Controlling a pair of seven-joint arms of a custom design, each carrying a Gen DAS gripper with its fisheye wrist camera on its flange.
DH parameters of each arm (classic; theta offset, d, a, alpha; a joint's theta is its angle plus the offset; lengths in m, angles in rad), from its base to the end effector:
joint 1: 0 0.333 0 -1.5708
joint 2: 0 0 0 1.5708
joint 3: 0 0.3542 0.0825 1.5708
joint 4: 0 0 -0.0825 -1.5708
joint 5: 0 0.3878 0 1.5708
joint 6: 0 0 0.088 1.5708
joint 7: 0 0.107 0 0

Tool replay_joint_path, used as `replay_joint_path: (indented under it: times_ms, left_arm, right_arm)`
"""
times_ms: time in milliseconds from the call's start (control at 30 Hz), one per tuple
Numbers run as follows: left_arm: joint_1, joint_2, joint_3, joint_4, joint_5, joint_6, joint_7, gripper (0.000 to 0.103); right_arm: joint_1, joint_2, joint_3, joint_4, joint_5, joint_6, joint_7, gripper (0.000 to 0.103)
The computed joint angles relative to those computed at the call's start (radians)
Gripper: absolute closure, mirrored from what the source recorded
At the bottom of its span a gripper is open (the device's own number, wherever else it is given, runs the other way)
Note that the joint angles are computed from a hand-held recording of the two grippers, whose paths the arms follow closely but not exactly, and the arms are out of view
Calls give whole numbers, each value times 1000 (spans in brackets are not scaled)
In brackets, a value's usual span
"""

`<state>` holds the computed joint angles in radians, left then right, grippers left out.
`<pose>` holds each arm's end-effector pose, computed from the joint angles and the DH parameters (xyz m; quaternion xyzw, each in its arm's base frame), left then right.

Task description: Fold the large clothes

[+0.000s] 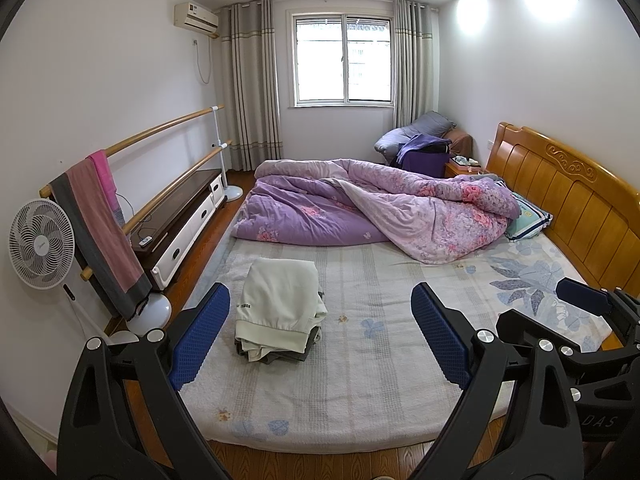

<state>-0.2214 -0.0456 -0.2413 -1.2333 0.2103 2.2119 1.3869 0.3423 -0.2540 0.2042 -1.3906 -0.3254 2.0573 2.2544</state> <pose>0.4770 -0.2374 0.9316 -0.5088 0.7017 -0.3871 0.3144 0.3773 0.2424 0.9402 -0.5885 0.6555 -0.2569 0.3975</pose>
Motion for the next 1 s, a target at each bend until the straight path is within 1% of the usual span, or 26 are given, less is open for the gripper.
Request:
replay_joint_path:
  times_ms: [1000]
  left_arm:
    - [-3,10,4,16,-5,-7,9,11]
  right_arm:
    - [0,1,-3,-6,6,2,-4,8]
